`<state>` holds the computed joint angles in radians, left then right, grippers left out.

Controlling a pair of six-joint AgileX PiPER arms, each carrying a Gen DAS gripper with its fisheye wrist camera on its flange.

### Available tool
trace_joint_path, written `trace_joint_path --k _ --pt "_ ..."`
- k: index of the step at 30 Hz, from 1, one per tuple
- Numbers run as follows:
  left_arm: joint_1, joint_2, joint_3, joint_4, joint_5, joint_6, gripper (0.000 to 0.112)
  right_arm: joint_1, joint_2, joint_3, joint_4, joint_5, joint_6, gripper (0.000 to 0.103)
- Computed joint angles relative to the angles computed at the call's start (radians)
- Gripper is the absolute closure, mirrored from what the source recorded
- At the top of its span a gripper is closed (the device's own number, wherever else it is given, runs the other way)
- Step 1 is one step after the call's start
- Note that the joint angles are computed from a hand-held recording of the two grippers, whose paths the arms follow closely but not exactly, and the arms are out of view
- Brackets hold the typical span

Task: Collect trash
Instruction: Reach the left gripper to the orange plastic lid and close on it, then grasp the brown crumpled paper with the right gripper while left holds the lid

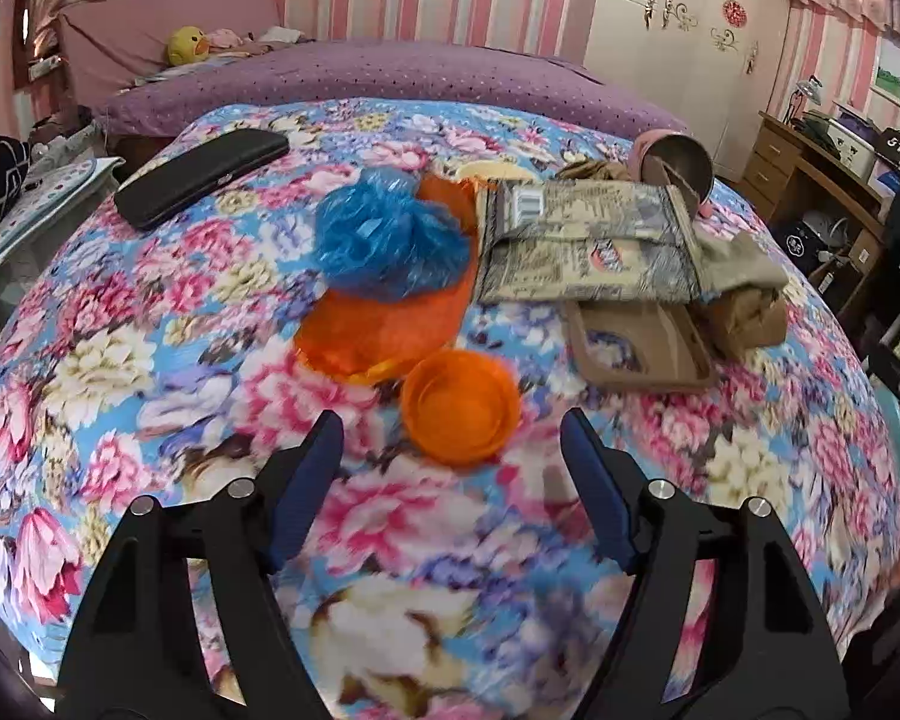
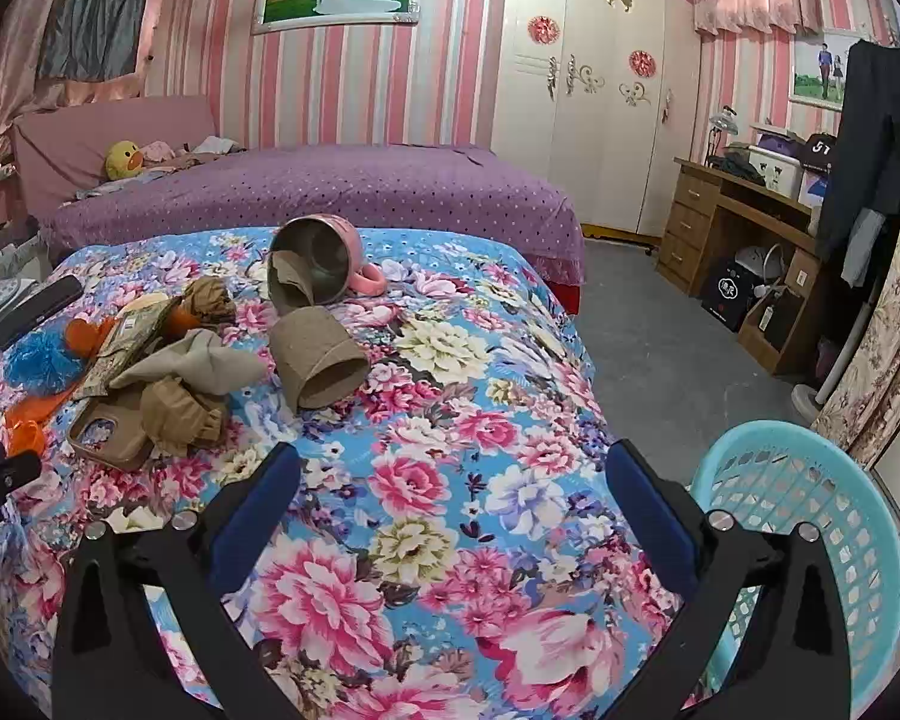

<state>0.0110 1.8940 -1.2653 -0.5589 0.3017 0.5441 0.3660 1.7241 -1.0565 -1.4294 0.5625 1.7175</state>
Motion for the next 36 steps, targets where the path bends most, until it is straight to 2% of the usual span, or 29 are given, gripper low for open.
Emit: trace_joint_path --k 1,2,3,4,5,8,11,15,17,19,25,27,29,30,32,36 --pt "-0.001 0.01 -0.018 -0.026 0.016 0.01 0.05 -0.003 0.001 -0.001 0.003 -0.008 0.001 0.004" --pt "0.003 0.022 -0.039 -0.051 0.045 0.021 0.059 -0.005 0.004 -0.003 0.008 -0.018 0.0 0.004" --pt "0.002 0.032 -0.056 -0.041 0.065 0.003 0.069 -0.007 0.006 -0.007 0.017 -0.029 -0.007 0.004" --pt "-0.007 0.035 -0.063 0.008 0.066 -0.051 0.073 -0.009 0.007 -0.009 0.023 -0.04 -0.013 0.004" --pt "-0.009 0.031 -0.061 0.019 0.067 -0.066 0.073 -0.008 0.01 -0.012 0.027 -0.049 -0.017 0.004" --pt "0.007 0.007 -0.043 -0.076 0.1 0.018 0.073 -0.002 0.02 -0.029 0.046 -0.074 -0.038 0.004" --pt "0.017 -0.05 0.006 -0.121 0.089 0.103 0.073 0.014 0.029 -0.05 0.055 -0.11 -0.049 0.004" --pt "0.053 -0.136 0.072 -0.234 0.035 0.258 0.073 0.044 0.068 -0.106 0.11 -0.147 -0.113 0.004" --pt "0.07 -0.159 0.088 -0.212 -0.024 0.252 0.073 0.056 0.097 -0.147 0.178 -0.159 -0.182 0.004" --pt "0.094 -0.161 0.081 -0.181 -0.041 0.216 0.073 0.069 0.136 -0.2 0.265 -0.164 -0.273 0.006" --pt "0.143 -0.122 0.031 -0.083 -0.045 0.086 0.073 0.1 0.257 -0.388 0.503 -0.109 -0.528 0.026" --pt "0.153 -0.107 0.011 -0.084 -0.028 0.075 0.073 0.095 0.301 -0.456 0.613 -0.086 -0.641 0.041" --pt "0.156 -0.104 0.008 -0.099 -0.021 0.084 0.073 0.077 0.325 -0.494 0.752 -0.087 -0.773 0.052" --pt "0.156 -0.102 0.004 -0.107 -0.018 0.089 0.073 0.068 0.322 -0.486 0.789 -0.115 -0.805 0.054" --pt "0.154 -0.104 0.009 -0.136 -0.022 0.122 0.073 0.066 0.3 -0.452 0.766 -0.147 -0.777 0.055" --pt "0.145 -0.115 0.025 -0.171 -0.041 0.166 0.073 0.061 0.255 -0.408 0.795 -0.148 -0.863 0.055"
